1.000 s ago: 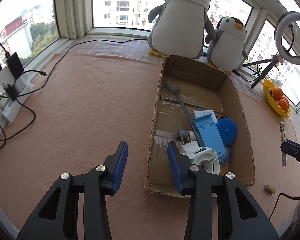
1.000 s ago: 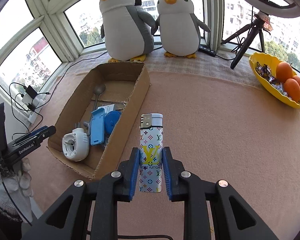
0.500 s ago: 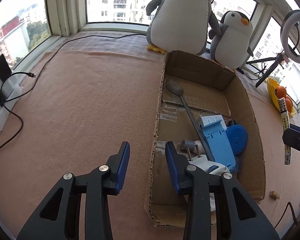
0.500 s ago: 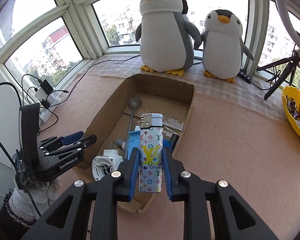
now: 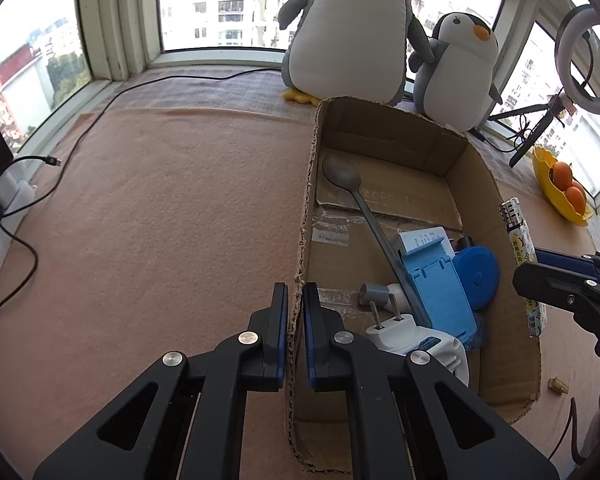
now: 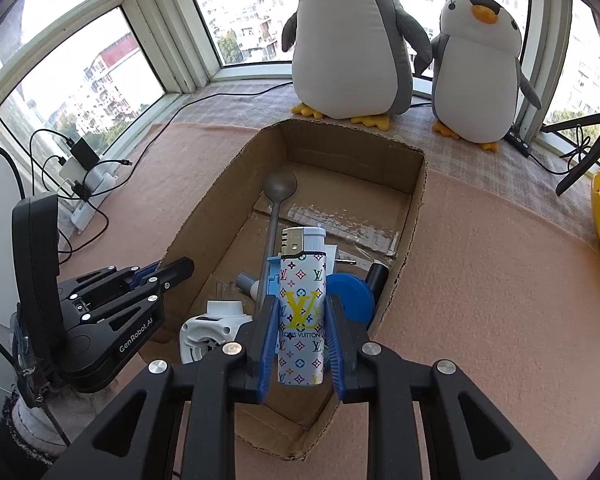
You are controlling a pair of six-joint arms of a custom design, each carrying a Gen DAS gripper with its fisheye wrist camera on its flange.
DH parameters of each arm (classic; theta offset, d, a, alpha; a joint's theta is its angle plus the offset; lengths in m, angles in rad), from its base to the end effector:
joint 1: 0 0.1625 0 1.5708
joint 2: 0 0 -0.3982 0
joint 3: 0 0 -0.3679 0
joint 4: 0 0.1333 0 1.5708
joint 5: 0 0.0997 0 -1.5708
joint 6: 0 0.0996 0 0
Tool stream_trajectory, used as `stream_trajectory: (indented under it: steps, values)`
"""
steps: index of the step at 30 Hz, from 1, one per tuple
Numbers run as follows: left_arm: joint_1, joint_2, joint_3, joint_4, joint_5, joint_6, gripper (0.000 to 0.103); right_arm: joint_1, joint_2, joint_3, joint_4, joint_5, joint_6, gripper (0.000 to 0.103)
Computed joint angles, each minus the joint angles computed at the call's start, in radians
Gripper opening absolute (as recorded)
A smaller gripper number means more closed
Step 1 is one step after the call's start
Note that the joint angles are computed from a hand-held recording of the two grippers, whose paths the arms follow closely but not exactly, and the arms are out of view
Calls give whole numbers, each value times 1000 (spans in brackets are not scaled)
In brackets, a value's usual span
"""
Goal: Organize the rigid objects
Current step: 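Carry the lighter with the right gripper into the box and release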
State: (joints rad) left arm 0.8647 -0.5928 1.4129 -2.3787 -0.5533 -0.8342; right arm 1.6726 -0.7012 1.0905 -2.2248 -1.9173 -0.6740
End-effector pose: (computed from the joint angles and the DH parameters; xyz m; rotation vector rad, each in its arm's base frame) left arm -0.2755 -0.6591 0.0624 -0.1369 2.2544 -0.8671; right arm 0.1767 -0.7513 0.2154 0.9732 -2.5499 0.2137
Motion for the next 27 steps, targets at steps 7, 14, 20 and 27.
stream_trajectory:
  steps: [7,14,20,27]
  values:
    - [-1,1,0,1,5,-2,6,0,8,-6,4,1,-11,21]
    - [-2,2,-1,5,7,-5,6,2,-7,12,-23,26,-36,41]
    - [-2,3,-3,13,10,-8,6,-2,-34,27,-38,41,-30,46]
    - [-6,1,-4,28,11,-13,6,-11,-70,43,-46,41,-18,46]
